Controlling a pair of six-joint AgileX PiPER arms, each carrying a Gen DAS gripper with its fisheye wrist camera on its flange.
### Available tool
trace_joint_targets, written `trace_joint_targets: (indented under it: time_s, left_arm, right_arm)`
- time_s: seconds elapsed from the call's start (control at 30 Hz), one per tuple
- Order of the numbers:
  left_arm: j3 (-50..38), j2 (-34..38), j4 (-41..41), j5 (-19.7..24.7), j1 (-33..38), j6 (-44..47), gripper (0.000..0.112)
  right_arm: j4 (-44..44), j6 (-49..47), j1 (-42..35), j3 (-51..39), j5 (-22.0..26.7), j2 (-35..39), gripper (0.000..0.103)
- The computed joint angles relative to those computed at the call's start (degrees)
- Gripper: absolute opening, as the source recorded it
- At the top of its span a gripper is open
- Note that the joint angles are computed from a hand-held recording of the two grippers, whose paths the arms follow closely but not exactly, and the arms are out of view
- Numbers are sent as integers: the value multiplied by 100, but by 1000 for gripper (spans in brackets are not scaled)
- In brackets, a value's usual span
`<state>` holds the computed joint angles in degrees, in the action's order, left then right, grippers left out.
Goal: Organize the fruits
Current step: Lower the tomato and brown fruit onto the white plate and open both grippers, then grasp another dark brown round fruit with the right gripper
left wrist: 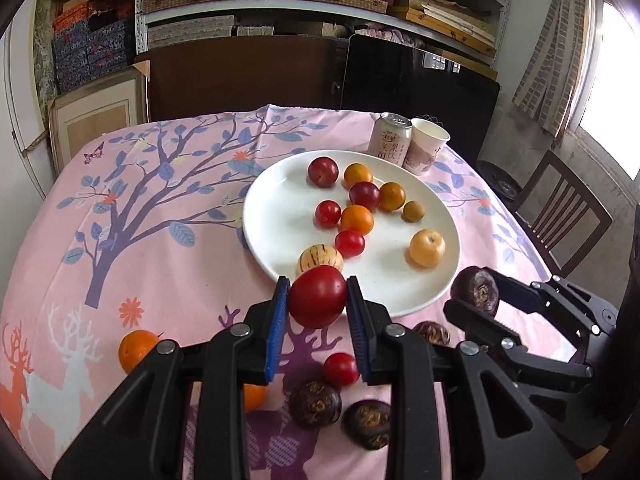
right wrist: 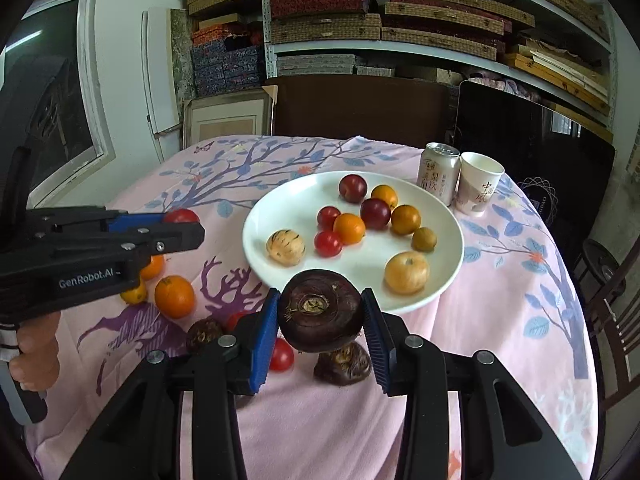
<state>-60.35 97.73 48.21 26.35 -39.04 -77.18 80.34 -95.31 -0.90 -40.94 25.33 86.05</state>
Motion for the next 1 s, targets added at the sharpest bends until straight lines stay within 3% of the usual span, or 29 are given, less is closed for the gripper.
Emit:
trace_joint_targets:
  time_s: [0.17,0.3,0.47,0.5,0.53,0.57,0.6,0.77,1.0]
  left_arm:
    - [-802,825,-782,23,291,802,27]
    - [-1127,1201,-926,27,435,954,27]
    - [-1483,1535,-1285,-35,606,1262,28]
    - [-1474,1549,-1107,-96,610,1039,30]
    - [-1488,1563,-1082,-127,630,968,45]
    - [-1498,1564,-1090,-118,646,909,61]
    - [-1480,1549,-972,-97,642,736,65]
    - [-1232,1318,-695,-57,578,568,67]
    - [-189,615,43,-94,363,-280,71]
  right_arm:
    - [-34,351,247,-626,-212,807,41]
    - [764,-338,404,-758,-431,1234,41]
    - [989,-425,283,-913,-256,1582,42]
    - [1006,-410,260,-938,-245,1631,45]
    - [1041,-415,205,-962,-169,1682,51]
    - [1128,-456,133,-965,-82,1722,65]
    - [1268,-549,66,-938,-15,1732,65]
    - [1076,-344,-149,-928,323,1739,65]
    - [1093,-564,-96,-711,273,1537,65]
